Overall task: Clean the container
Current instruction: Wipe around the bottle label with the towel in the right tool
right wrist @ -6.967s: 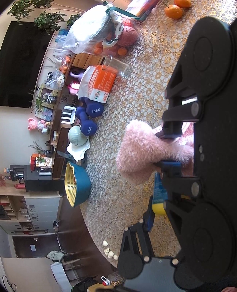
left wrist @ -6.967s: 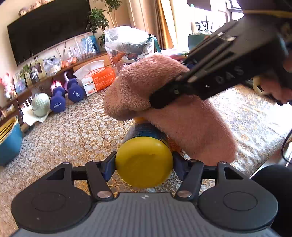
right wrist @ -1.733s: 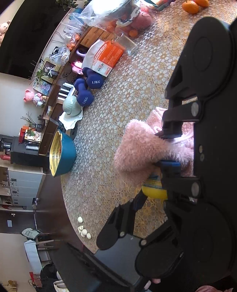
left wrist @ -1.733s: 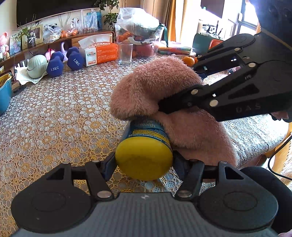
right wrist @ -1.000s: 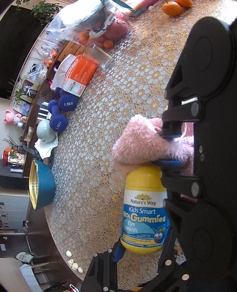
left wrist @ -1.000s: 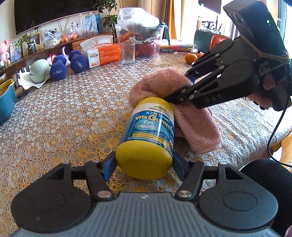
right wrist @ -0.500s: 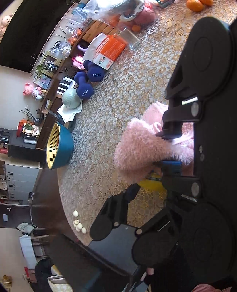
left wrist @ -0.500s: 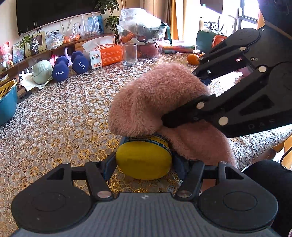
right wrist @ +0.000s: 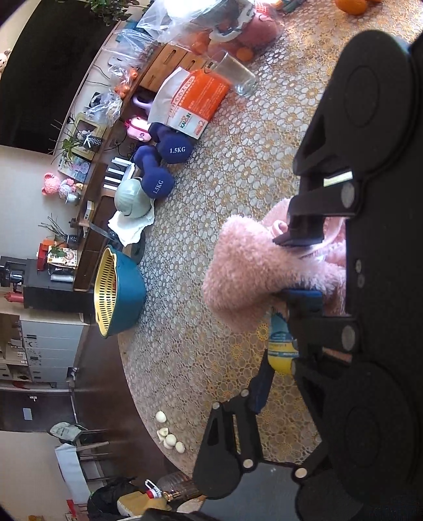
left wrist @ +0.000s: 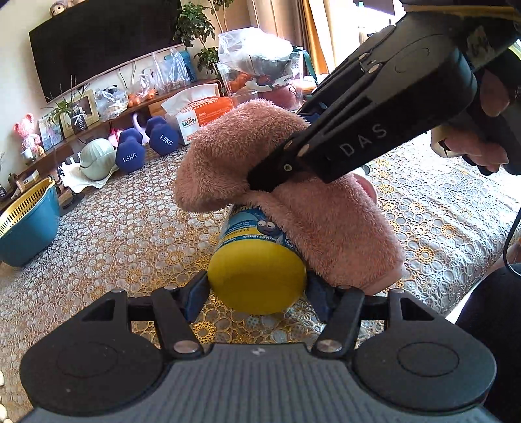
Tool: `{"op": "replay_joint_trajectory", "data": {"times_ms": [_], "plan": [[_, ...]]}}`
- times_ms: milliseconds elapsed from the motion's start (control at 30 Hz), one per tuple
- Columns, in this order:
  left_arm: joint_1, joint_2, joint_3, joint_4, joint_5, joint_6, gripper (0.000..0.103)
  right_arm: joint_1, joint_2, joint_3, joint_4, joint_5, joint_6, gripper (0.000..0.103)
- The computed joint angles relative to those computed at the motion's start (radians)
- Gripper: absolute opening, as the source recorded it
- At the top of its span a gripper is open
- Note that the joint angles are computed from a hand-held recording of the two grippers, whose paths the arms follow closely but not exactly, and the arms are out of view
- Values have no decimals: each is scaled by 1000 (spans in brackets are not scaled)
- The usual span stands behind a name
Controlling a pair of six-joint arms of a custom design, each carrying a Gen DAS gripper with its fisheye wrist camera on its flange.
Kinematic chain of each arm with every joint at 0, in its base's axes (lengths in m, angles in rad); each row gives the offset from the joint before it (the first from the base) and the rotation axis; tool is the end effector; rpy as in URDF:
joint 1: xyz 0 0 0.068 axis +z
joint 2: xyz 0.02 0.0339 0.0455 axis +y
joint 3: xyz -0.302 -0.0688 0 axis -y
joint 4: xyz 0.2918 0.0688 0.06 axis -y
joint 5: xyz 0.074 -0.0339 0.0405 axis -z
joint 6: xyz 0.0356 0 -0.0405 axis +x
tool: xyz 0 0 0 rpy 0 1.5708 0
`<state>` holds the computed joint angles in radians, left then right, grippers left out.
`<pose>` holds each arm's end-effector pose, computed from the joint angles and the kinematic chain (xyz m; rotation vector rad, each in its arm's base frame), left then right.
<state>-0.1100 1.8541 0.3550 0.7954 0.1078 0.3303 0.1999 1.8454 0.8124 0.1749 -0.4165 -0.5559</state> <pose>0.2665 -0.0333 0.0459 0.5508 2.2017 -0.0062 0.3623 0.0881 0.1037 -1.0399 2.1180 0.3342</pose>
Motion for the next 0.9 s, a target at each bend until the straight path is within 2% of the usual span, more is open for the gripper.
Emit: {"op": "replay_joint_trajectory", "data": {"times_ms": [267, 500, 600, 733, 900], "plan": [[9, 0, 6, 13, 19, -36, 63, -3, 20, 0, 52, 23, 55, 24], [15, -43, 35, -62, 40, -69, 63, -36, 68, 48, 60, 21, 169, 25], [30, -58, 47, -107, 66, -91, 63, -47, 66, 49, 61, 31, 217, 22], [34, -80, 38, -134, 105, -94, 63, -73, 9, 1, 49, -5, 169, 21], [16, -115, 11, -146, 136, -117, 63, -90, -153, -111, -8, -77, 57, 21]]}}
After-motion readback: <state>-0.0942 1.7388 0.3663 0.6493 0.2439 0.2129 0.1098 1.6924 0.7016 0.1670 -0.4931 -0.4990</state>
